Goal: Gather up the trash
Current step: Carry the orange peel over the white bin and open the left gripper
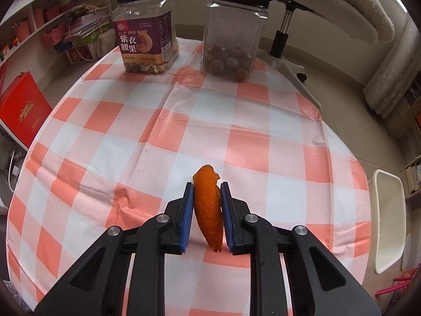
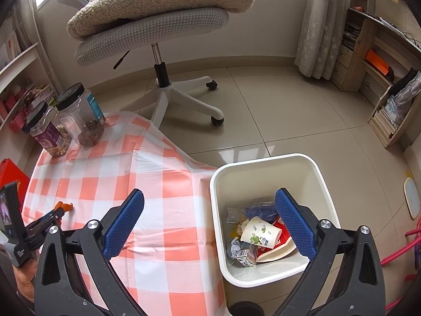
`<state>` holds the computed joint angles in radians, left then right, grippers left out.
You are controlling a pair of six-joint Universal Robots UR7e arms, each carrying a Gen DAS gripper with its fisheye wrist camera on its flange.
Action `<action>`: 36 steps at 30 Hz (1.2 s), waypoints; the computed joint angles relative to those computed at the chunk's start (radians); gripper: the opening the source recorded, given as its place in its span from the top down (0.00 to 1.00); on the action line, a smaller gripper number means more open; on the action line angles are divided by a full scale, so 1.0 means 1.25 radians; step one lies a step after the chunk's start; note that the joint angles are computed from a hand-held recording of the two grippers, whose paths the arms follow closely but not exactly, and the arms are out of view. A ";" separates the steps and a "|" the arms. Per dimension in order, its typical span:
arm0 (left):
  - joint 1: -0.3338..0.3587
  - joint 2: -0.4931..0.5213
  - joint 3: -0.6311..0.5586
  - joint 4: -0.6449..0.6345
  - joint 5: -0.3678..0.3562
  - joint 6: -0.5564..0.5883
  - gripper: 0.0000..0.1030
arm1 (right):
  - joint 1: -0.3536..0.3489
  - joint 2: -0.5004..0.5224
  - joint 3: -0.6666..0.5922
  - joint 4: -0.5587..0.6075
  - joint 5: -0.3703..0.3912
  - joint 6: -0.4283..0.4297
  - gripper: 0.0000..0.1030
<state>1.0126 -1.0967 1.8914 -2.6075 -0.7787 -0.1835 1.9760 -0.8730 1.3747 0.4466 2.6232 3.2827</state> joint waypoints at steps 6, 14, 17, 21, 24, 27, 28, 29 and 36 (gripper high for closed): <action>-0.048 -0.023 0.021 -0.038 -0.036 0.032 0.81 | -0.007 -0.026 0.027 -0.002 -0.009 0.011 0.07; -0.127 -0.009 0.039 -0.063 -0.094 0.059 0.81 | -0.025 -0.110 0.098 -0.040 -0.013 0.015 0.07; -0.155 0.015 0.030 -0.066 -0.113 0.070 0.81 | -0.036 -0.147 0.127 -0.059 -0.008 0.014 0.07; -0.195 0.060 0.003 -0.059 -0.156 0.067 0.81 | -0.053 -0.197 0.166 -0.080 -0.006 0.030 0.07; -0.225 0.102 -0.026 -0.054 -0.204 0.059 0.81 | -0.066 -0.239 0.197 -0.102 -0.004 0.036 0.07; -0.256 0.151 -0.066 -0.047 -0.252 0.054 0.81 | -0.076 -0.283 0.226 -0.130 0.007 0.037 0.07; -0.262 0.167 -0.083 -0.037 -0.273 0.051 0.79 | -0.078 -0.299 0.237 -0.141 0.016 0.040 0.07; -0.268 0.181 -0.098 -0.031 -0.287 0.043 0.76 | -0.080 -0.314 0.247 -0.154 0.028 0.040 0.07; -0.296 0.186 -0.099 -0.052 -0.259 0.058 0.33 | -0.075 -0.407 0.316 -0.272 0.107 -0.015 0.07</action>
<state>0.6420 -0.8637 1.7673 -2.6726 -1.1028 -0.1112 1.8824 -1.3822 1.7692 0.1064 2.7566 3.2643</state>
